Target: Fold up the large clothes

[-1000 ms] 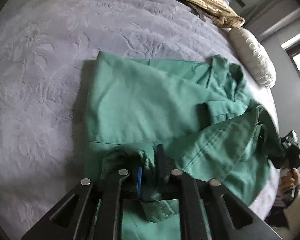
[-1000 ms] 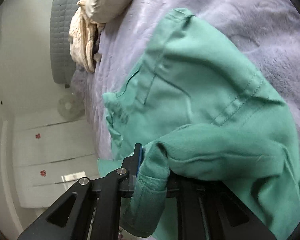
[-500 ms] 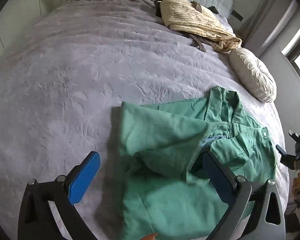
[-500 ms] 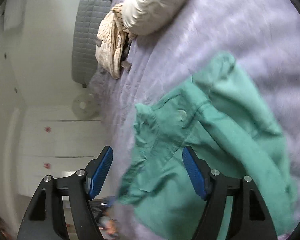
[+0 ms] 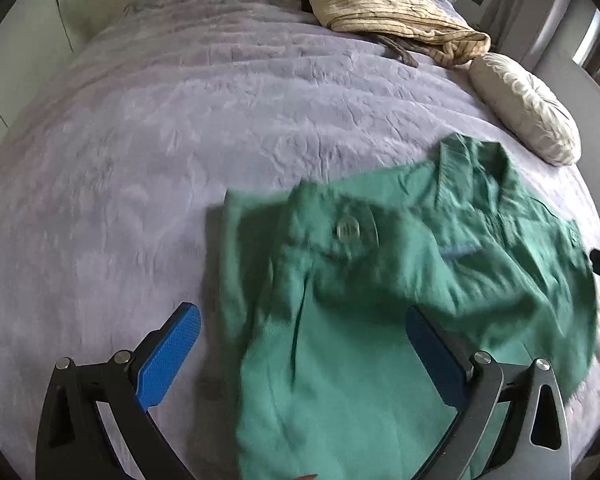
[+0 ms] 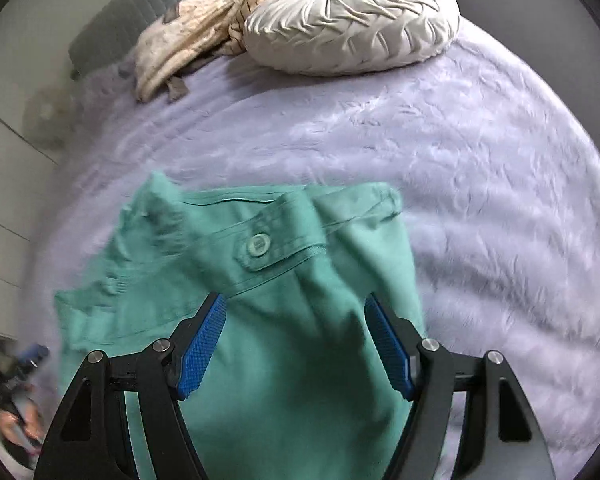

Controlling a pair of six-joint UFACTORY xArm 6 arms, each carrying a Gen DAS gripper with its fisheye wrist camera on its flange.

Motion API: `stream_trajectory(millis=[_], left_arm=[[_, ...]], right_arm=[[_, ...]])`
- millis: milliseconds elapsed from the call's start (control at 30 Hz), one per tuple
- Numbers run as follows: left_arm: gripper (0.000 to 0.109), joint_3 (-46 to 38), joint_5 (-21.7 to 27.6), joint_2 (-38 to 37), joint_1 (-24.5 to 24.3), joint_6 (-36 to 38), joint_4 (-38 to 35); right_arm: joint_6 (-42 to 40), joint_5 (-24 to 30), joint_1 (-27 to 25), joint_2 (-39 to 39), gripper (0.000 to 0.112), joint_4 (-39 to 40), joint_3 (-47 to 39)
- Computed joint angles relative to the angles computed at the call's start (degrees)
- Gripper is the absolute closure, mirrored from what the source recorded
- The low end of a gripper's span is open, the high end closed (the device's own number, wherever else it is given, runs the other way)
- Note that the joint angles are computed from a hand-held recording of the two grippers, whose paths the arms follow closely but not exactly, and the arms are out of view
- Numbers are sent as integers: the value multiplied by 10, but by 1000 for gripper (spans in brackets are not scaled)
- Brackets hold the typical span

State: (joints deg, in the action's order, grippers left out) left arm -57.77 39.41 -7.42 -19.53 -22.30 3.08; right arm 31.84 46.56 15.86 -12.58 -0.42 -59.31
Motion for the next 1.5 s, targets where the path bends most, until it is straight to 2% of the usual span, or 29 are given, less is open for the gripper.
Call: stream_trajectory(millis=[200,267,333,367,400,433,533,633,733,833,967,1067,1133,1167,1233,1333,1400,1500], left_arm=[[6,-77,-7,104,13,15,-12],[13,-91,-8,127,16,13,-17],[59,-102,-5,141,17,51,-72],[67,-105,-4,143,14,46,-76],[88,-100,-12,137,10,34,-55],[95,-96,-13,129,5,9,-14],[95,-63,-49,81,8,-12,2],[95,-45,-81,50,20,19,-41],[95,-72,-86,69,21,-3,-7],[95,-96,-88,106,21,-42,28],[92,-120,-59,165,22,-75,43],[81,-115,-64,173,25,-102,68],[52,-120,-35,162,27,-136,115],[48,-119,-28,155,29,-147,132],[48,-108,-14,131,35,-155,156],[48,-75,6,75,43,-138,157],[48,-47,7,38,44,-109,132],[48,3,24,-18,22,-71,96]], right_arm=[[-1,5,2,38,36,-40,-23],[1,-2,-1,53,36,-41,-29],[1,1,-1,69,38,-40,-38],[-4,15,1,80,56,-39,-48],[-18,29,4,88,98,-32,-57],[-20,46,10,94,105,-41,-67],[9,34,41,61,106,-141,-55],[25,-9,46,8,106,-187,-29],[35,-23,39,10,106,-210,-35],[36,-49,18,40,106,-171,-43],[28,-52,-1,93,105,-116,-49],[6,-73,-19,105,102,-46,-26],[11,-81,-26,91,100,-25,-13],[16,-74,-28,86,95,-26,-12],[49,-49,-32,66,92,-51,-12],[126,-6,-24,23,92,-136,-7],[117,3,-16,-7,92,-130,5],[64,-3,11,-45,92,-74,32]])
